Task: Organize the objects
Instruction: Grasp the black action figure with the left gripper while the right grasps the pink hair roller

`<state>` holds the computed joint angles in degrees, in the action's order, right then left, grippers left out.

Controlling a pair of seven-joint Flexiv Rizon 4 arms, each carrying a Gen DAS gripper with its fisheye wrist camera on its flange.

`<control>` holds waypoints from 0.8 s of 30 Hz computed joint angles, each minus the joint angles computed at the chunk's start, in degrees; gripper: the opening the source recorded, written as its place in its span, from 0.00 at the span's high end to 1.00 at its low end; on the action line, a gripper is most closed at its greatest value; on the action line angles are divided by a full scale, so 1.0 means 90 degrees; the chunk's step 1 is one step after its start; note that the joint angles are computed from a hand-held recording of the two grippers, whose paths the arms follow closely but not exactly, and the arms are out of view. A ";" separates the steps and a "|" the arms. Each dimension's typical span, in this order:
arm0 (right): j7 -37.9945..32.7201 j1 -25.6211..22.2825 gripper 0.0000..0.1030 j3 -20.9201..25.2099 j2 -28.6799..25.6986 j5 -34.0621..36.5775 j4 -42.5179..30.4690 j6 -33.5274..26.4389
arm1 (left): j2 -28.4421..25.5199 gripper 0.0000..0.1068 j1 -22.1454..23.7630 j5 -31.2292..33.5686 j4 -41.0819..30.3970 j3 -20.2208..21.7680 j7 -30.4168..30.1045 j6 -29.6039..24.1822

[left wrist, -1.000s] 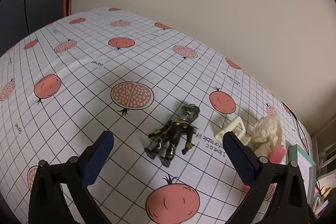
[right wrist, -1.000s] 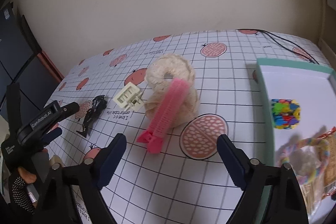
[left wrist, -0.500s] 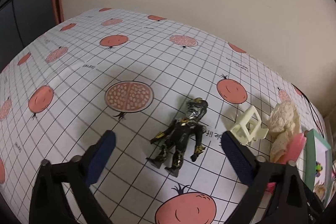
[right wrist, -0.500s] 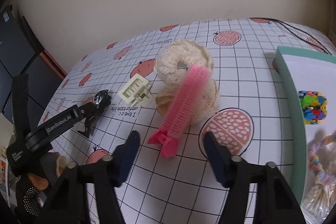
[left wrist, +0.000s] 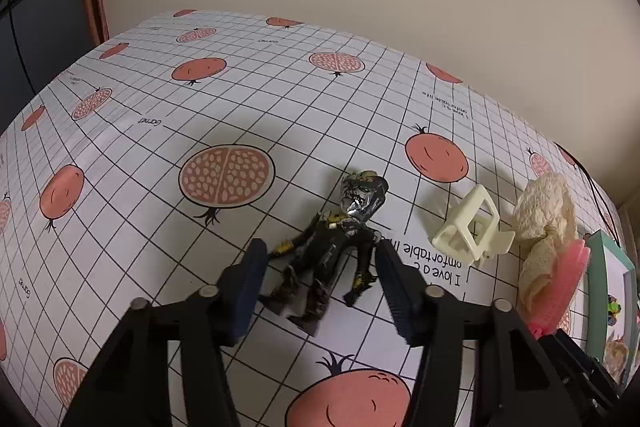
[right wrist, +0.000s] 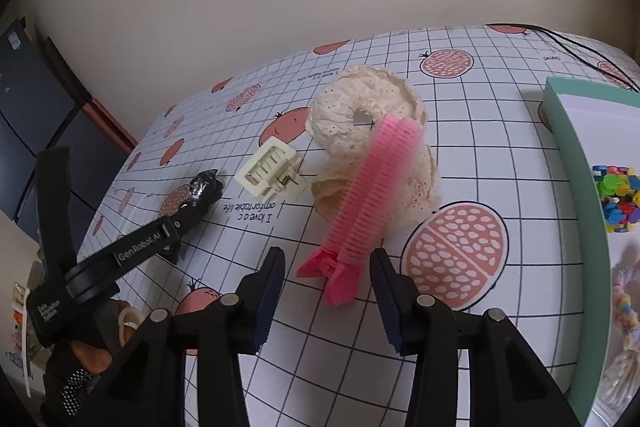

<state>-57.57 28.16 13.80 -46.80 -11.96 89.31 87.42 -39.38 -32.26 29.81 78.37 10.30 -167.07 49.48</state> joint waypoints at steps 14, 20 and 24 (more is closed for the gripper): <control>0.0097 -0.0089 0.60 0.0179 -0.0215 0.0176 -0.0254 -0.0059 | -0.0055 0.54 -0.0031 0.0053 -0.0083 -0.0004 0.0066 -0.0047; 0.0023 -0.0191 0.65 0.0334 -0.0211 0.0227 -0.0264 -0.0122 | -0.0066 0.54 -0.0045 0.0060 -0.0098 0.0002 0.0040 -0.0032; -0.0022 -0.0191 0.70 0.0304 -0.0102 0.0259 -0.0144 -0.0085 | -0.0063 0.55 -0.0051 0.0054 -0.0099 -0.0006 0.0048 -0.0022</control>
<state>-57.77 26.44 16.53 -47.72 -9.63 88.01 86.65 -39.95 -32.71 30.30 77.48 10.25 -166.64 49.29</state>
